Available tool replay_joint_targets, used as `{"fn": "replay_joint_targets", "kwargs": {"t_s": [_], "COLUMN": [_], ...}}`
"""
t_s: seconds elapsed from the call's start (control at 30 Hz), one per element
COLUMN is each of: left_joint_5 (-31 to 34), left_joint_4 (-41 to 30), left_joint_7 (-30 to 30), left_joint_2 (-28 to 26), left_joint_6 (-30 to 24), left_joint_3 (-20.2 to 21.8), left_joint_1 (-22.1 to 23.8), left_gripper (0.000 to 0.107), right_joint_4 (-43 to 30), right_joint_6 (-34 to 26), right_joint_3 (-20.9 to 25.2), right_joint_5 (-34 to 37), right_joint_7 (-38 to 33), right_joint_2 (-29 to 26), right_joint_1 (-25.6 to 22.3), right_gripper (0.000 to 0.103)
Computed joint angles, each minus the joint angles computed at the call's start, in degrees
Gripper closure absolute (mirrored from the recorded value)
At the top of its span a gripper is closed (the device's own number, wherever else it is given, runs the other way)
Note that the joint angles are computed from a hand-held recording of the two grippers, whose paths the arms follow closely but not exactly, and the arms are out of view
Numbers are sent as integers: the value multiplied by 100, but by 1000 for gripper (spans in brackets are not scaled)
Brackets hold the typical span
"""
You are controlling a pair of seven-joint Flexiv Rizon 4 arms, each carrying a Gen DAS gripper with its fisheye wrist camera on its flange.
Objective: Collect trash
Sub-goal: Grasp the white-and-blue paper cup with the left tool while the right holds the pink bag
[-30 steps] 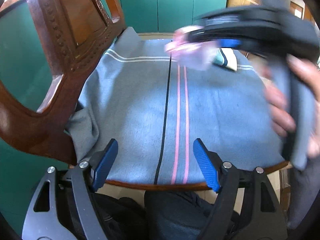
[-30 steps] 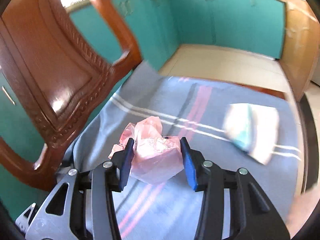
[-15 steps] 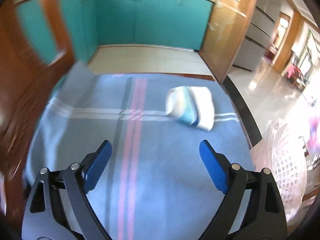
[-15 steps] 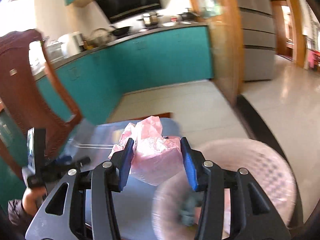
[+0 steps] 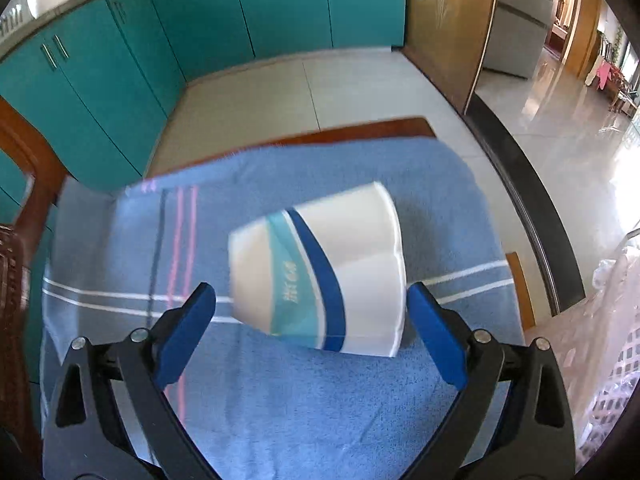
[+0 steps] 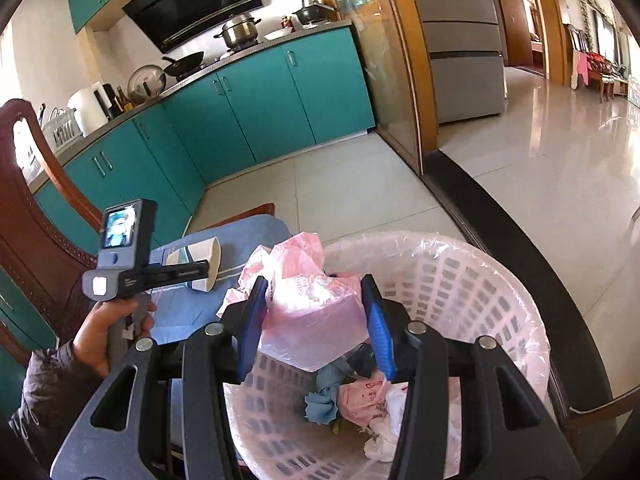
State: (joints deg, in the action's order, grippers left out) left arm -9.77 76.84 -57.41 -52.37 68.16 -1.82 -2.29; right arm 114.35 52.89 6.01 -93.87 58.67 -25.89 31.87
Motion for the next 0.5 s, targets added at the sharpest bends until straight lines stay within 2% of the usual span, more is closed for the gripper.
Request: {"fn": "replay_joint_targets", "kwargs": {"t_s": [0.07, 0.17, 0.2, 0.23, 0.33, 0.5], "left_joint_5": [48, 8, -14, -17, -55, -346], "left_joint_4": [-46, -7, 46, 76, 309, 1126], "left_joint_7": [-21, 165, 226, 247, 337, 719], "left_joint_2": [-48, -60, -44, -31, 23, 348], "left_joint_6": [-18, -44, -24, -17, 306, 841], "left_joint_3": [67, -93, -137, -127, -180, -644], "left_joint_1": [-38, 93, 133, 132, 214, 680], "left_gripper": [11, 13, 21, 21, 21, 21], "right_joint_4": [-56, -160, -204, -212, -271, -361], "right_joint_6": [29, 193, 223, 239, 341, 502], "right_joint_3": [-3, -40, -47, -51, -78, -112], "right_joint_5": [25, -105, -112, -112, -137, -274], "right_joint_7": [-87, -49, -63, -74, -94, -1], "right_joint_2": [-45, -128, -171, -183, -248, -340], "right_joint_1": [11, -19, -18, -19, -37, -78], "right_gripper": [56, 56, 56, 56, 56, 56]}}
